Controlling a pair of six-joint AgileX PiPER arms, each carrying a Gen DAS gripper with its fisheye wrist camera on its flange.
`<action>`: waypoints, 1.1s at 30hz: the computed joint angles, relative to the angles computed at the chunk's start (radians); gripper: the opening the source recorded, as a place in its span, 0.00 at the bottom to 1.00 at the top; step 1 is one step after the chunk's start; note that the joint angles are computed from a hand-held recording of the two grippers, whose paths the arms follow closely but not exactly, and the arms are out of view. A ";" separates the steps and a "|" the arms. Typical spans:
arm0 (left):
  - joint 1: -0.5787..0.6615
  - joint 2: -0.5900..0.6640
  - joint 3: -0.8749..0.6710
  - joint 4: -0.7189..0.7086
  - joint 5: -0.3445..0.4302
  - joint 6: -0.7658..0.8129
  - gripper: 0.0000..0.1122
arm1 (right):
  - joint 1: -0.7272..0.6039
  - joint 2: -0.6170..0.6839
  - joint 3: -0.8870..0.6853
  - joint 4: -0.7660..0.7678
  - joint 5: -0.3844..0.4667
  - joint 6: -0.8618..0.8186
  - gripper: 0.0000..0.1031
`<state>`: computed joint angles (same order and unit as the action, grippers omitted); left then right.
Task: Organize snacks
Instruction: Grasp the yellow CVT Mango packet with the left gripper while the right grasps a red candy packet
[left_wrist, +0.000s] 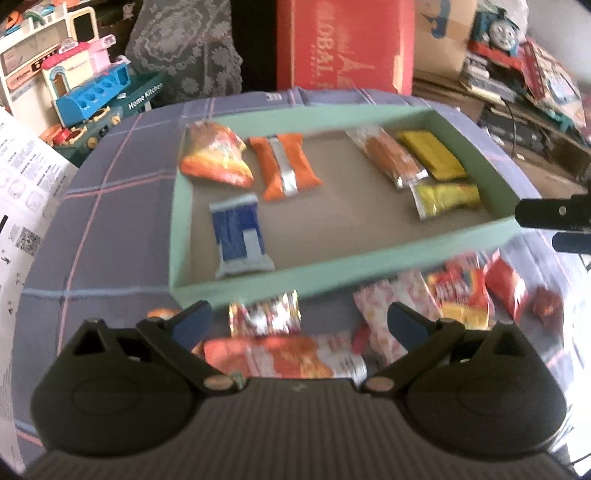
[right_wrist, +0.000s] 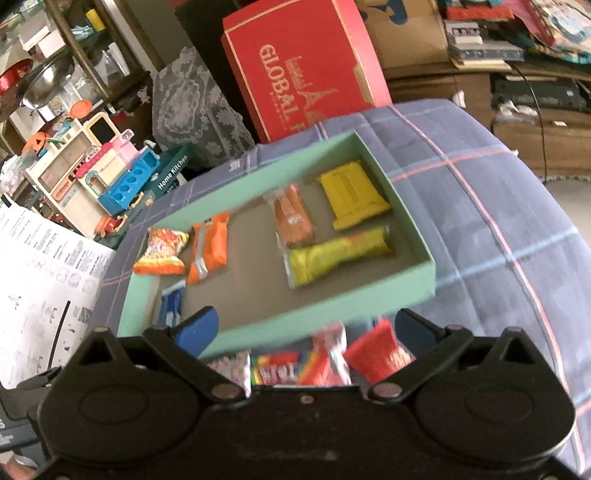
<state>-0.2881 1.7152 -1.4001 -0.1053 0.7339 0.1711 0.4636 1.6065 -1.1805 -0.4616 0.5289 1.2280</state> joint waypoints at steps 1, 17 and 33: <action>-0.005 -0.012 0.022 0.004 -0.005 0.000 0.92 | 0.008 -0.014 0.025 -0.010 -0.003 0.024 1.00; -0.108 -0.092 0.194 -0.102 -0.004 0.077 0.92 | 0.059 -0.143 0.278 -0.107 -0.074 0.281 1.00; -0.209 -0.049 0.246 -0.064 -0.097 0.109 0.35 | 0.048 -0.252 0.490 -0.336 -0.102 0.527 1.00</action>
